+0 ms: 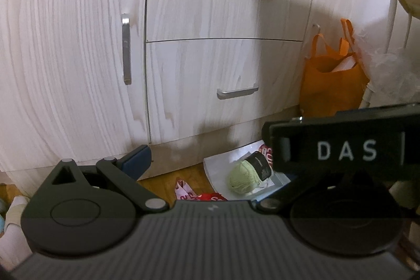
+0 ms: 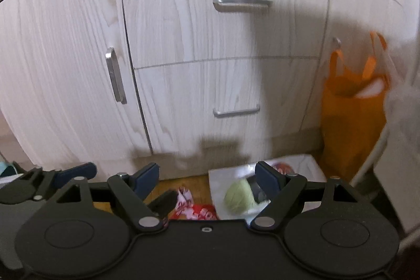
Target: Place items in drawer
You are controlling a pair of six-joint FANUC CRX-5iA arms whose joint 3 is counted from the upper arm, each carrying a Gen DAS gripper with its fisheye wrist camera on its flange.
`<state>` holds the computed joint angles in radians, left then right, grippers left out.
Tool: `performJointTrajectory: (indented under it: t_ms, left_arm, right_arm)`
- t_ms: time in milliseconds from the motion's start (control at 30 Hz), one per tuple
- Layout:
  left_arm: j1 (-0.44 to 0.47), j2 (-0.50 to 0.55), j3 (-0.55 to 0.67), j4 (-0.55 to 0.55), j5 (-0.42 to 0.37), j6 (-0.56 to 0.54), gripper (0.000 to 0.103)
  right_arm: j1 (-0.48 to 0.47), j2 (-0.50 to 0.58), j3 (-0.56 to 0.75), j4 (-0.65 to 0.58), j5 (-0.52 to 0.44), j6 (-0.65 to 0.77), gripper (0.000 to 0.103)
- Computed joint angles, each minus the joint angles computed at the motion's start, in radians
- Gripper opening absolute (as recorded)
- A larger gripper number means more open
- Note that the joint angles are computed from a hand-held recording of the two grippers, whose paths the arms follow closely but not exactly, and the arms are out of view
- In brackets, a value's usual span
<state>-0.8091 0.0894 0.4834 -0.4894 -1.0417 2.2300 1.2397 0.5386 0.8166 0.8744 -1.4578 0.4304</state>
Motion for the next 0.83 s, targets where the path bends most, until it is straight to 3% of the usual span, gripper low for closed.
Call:
performJointTrajectory:
  t_ms: [233, 433, 833]
  left_arm:
    - [0.003, -0.016, -0.012, -0.002, 0.013, 0.021, 0.103]
    - [-0.002, -0.008, 0.014, -0.006, -0.032, 0.055, 0.103]
    - [-0.005, -0.022, -0.012, -0.01, -0.009, 0.051, 0.103]
  right_arm:
    - [0.013, -0.02, -0.036, 0.001, -0.006, -0.07, 0.085]
    - [0.033, -0.023, -0.039, 0.031, -0.006, -0.092, 0.085]
    - [0.046, -0.031, -0.043, 0.031, 0.015, -0.111, 0.085]
